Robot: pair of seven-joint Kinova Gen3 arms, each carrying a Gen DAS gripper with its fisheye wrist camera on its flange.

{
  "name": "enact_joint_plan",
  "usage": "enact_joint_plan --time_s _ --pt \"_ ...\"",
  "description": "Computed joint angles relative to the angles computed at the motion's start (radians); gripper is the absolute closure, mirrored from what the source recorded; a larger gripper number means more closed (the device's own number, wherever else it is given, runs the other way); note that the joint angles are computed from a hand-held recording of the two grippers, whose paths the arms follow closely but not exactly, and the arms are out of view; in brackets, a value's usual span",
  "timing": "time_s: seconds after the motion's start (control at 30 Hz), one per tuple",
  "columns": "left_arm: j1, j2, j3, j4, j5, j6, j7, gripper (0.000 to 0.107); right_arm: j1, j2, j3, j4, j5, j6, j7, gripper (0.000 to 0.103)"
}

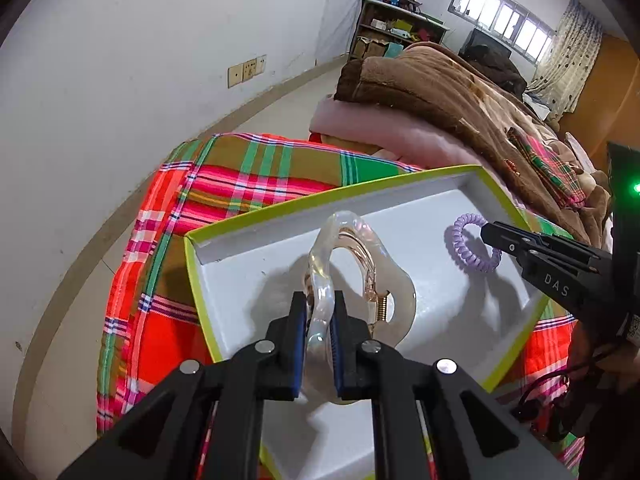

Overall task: Organize jewelry
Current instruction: 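Carry the claw clip and lavender tie into the white box with both tools, then open both tools to release the clip and tie inside the box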

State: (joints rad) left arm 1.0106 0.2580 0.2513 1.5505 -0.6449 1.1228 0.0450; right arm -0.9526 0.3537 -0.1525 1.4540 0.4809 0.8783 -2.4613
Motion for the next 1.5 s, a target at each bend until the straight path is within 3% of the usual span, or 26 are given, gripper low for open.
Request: enact_joint_plan --time_s 0.4,0.57,0.63,0.83,1.0,1.1,1.23,1.4,1.5 --pt "-0.018 -0.007 0.001 0.009 0.009 -0.006 -0.020 0.094 0.002 0.032 0.004 -0.038 -0.025 0.021 0.049 0.093" --pt "-0.011 -0.005 -0.002 0.002 0.002 0.009 -0.009 0.077 -0.001 0.030 0.008 -0.038 -0.027 0.018 0.051 0.093" --pt "-0.011 -0.011 -0.002 0.007 -0.002 0.008 0.003 0.070 0.000 0.022 0.011 -0.029 -0.027 0.008 0.039 0.087" --pt "0.016 -0.036 0.014 0.016 -0.056 0.033 0.051 0.059 -0.003 -0.045 0.019 0.038 0.028 -0.028 -0.022 0.083" --pt "0.053 -0.066 0.045 0.032 -0.110 0.090 0.117 0.058 0.008 -0.108 0.022 0.104 0.111 0.015 -0.152 0.083" --pt "0.060 -0.087 0.064 0.059 -0.128 0.109 0.178 0.057 0.072 -0.105 -0.017 0.110 0.053 0.043 -0.101 0.083" --pt "0.038 -0.097 0.082 0.090 -0.104 0.092 0.214 0.057 0.122 -0.134 -0.040 0.155 -0.014 -0.015 -0.066 0.083" --pt "0.019 -0.111 0.097 0.129 -0.068 0.051 0.262 0.057 0.105 -0.180 -0.039 0.196 -0.002 -0.046 -0.107 0.084" --pt "0.014 -0.105 0.100 0.127 -0.060 0.053 0.268 0.057 0.139 -0.166 -0.075 0.175 -0.043 -0.021 -0.045 0.084"
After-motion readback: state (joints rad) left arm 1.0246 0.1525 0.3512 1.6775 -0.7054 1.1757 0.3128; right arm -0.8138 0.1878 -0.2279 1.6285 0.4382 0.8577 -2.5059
